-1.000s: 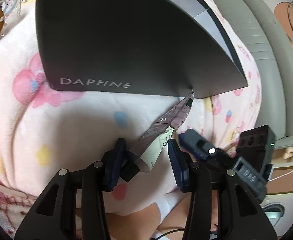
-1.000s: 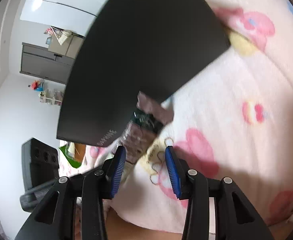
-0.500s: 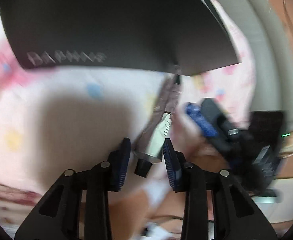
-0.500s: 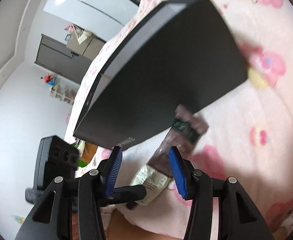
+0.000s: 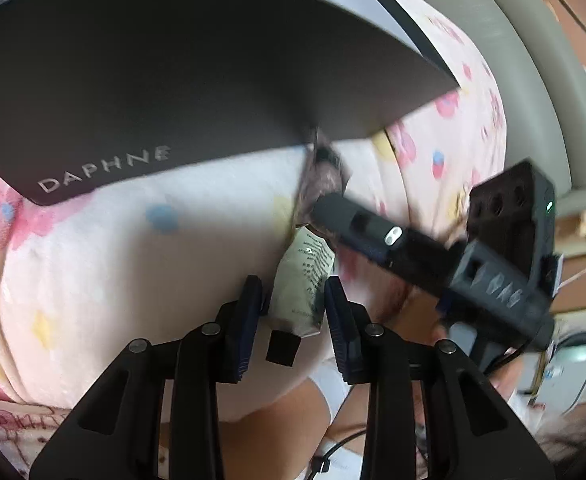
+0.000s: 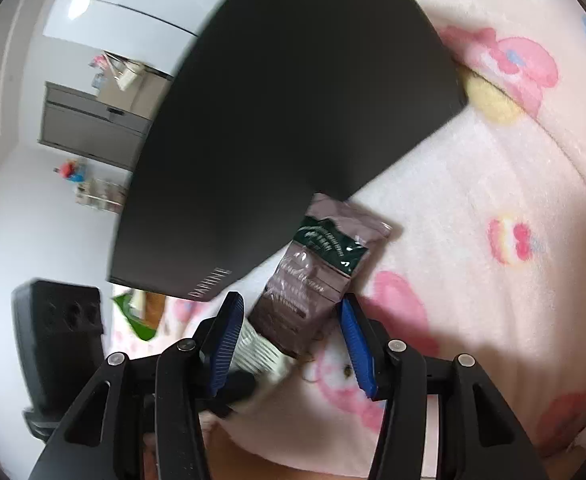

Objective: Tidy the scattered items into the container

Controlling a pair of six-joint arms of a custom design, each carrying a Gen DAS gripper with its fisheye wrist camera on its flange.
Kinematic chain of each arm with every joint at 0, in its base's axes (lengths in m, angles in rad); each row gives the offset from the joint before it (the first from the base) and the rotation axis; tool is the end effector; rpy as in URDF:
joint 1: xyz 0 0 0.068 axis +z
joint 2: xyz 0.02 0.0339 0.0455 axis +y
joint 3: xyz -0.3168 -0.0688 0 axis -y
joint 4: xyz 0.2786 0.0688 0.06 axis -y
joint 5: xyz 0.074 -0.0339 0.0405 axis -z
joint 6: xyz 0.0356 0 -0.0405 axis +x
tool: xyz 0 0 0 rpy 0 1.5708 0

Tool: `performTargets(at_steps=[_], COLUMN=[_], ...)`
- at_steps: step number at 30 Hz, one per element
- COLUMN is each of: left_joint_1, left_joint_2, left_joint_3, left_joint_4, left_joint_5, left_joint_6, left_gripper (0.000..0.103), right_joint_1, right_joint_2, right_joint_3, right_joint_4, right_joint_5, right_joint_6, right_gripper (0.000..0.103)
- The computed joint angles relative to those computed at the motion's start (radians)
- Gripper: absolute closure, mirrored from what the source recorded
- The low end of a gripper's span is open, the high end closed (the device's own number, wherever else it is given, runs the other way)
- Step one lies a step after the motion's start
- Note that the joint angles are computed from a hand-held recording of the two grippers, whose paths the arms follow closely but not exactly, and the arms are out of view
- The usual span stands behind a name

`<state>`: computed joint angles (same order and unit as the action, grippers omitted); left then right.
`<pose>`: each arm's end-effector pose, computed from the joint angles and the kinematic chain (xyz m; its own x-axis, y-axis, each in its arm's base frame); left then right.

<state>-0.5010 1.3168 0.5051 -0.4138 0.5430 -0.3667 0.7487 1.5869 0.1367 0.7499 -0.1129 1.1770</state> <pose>0.1763 -0.1175 0.1610 -0.9729 0.1828 -0.1416 0.2312 0.7846 -0.5752 0.1451 0.1403 0.0904 -0.8640 0.4497 -0.2263 0.1522 0.6619 0.7340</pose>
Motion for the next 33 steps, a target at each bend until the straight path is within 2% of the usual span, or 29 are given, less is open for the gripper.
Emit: performTargets(at_steps=[1,2,4,5,7,10,12,14,16,18,20,23,27,28,31,33], left_joint_1=[0.002,0.012,0.037,0.079,0.11,0.007,-0.029,-0.038,-0.067,-0.112,-0.116,-0.144,-0.155,-0.162,-0.175,-0.194], left_joint_2=[0.003,0.006,0.0,0.011,0.067,0.124,0.129,0.095,0.121,0.146,0.145,0.198,0.072,0.046,-0.054,-0.116], left_joint_3=[-0.003,-0.006,-0.008,-0.003,0.04,0.06,0.064,0.045,0.038,0.037,0.038,0.052,0.022,0.014,-0.001,0.011], left_joint_4=[0.005,0.006,0.011,-0.001,0.008,0.099,0.103,0.084,0.122,0.166,0.16,0.222,0.166,0.165,0.154,0.138], left_joint_5=[0.01,0.026,0.056,0.076,0.088,0.018,-0.007,0.009,0.046,0.027,0.014,0.017,-0.008,-0.009,-0.009,-0.027], left_joint_6=[0.002,0.005,0.0,0.035,0.046,-0.066,-0.085,-0.06,-0.065,-0.093,-0.097,-0.148,-0.111,-0.114,-0.136,-0.156], left_gripper=[0.069,0.068,0.064,0.064,0.063,0.065,0.067,0.072,0.072,0.072,0.072,0.072,0.072,0.072,0.072,0.072], right_joint_1=[0.007,0.02,0.044,0.063,0.057,0.041,0.052,0.056,0.087,0.118,0.142,0.17,0.242,0.269,0.392,0.345], right_joint_2=[-0.019,-0.073,-0.185,-0.209,-0.117,-0.01,0.022,0.053,0.046,0.032,0.033,0.096,0.04,0.007,-0.166,-0.227], right_joint_3=[-0.011,-0.017,-0.013,-0.002,0.034,0.027,0.02,0.013,0.01,0.001,0.004,0.023,0.017,0.013,0.047,0.108], right_joint_4=[0.005,-0.043,-0.186,-0.25,-0.234,-0.147,-0.094,-0.028,-0.028,-0.027,-0.04,-0.021,-0.05,-0.066,-0.273,-0.376], right_joint_5=[0.012,0.035,0.092,0.123,0.106,0.052,0.061,0.038,0.056,0.083,0.113,0.104,0.17,0.198,0.342,0.337], right_joint_6=[0.011,0.017,0.03,0.045,0.045,0.047,0.054,0.049,0.057,0.071,0.085,0.09,0.104,0.106,0.085,0.019], right_gripper=[0.057,0.057,0.056,0.056,0.056,0.057,0.057,0.057,0.061,0.062,0.062,0.062,0.071,0.072,0.072,0.072])
